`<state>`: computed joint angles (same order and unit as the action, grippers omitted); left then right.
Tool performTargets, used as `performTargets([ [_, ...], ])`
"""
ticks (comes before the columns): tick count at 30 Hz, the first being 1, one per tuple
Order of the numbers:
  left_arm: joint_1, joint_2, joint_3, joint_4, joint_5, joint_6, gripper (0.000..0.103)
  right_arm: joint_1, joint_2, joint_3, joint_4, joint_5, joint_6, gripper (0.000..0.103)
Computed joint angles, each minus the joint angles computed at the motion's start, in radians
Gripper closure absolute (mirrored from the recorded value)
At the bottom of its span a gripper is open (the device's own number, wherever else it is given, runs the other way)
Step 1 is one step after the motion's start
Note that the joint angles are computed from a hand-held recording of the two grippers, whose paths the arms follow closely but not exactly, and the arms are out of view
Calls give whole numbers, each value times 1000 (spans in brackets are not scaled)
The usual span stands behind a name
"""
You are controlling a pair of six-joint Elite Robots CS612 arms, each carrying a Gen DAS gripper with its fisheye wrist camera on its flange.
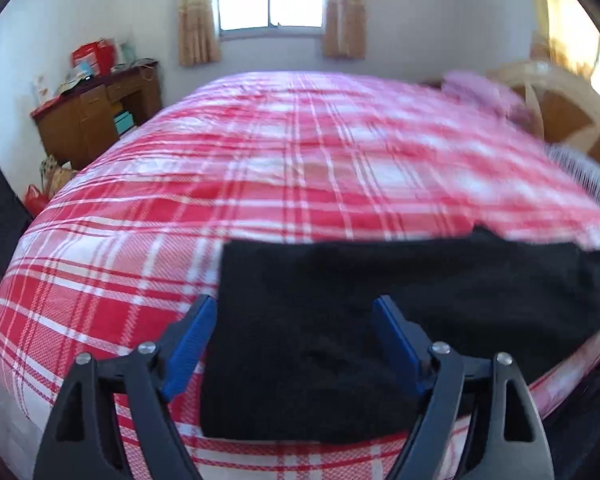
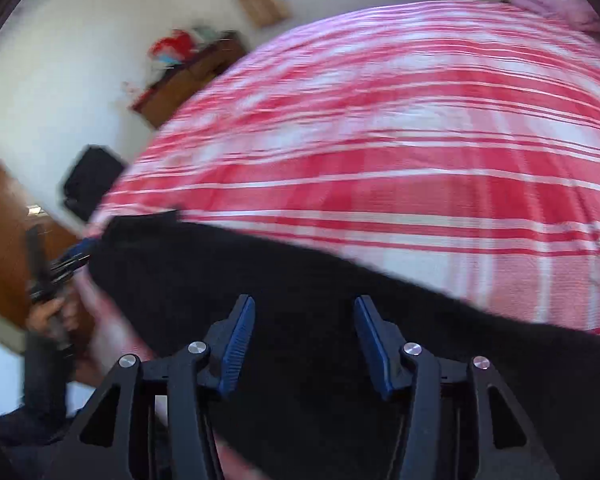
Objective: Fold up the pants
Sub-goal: 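Grasp the end of the black pants with the right gripper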
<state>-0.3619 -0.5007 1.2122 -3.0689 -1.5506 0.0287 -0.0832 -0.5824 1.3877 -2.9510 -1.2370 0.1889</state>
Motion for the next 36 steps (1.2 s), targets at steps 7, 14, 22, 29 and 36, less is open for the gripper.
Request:
performTargets([
  [7, 3, 12, -21, 92, 58, -14, 12, 6, -16, 25, -81, -85, 13, 47],
  [14, -15, -14, 19, 33, 28, -18, 8, 16, -39, 43, -51, 126, -117, 39],
  [22, -48, -8, 17, 65, 138, 27, 5, 59, -48, 61, 9, -18, -240, 38],
  [29, -73, -38, 48, -44, 87, 40, 4, 5, -152, 244, -307, -147, -102, 38],
  [36, -117, -30, 7, -26, -14, 101, 4, -75, -252, 419, -421, -374, 68, 38],
])
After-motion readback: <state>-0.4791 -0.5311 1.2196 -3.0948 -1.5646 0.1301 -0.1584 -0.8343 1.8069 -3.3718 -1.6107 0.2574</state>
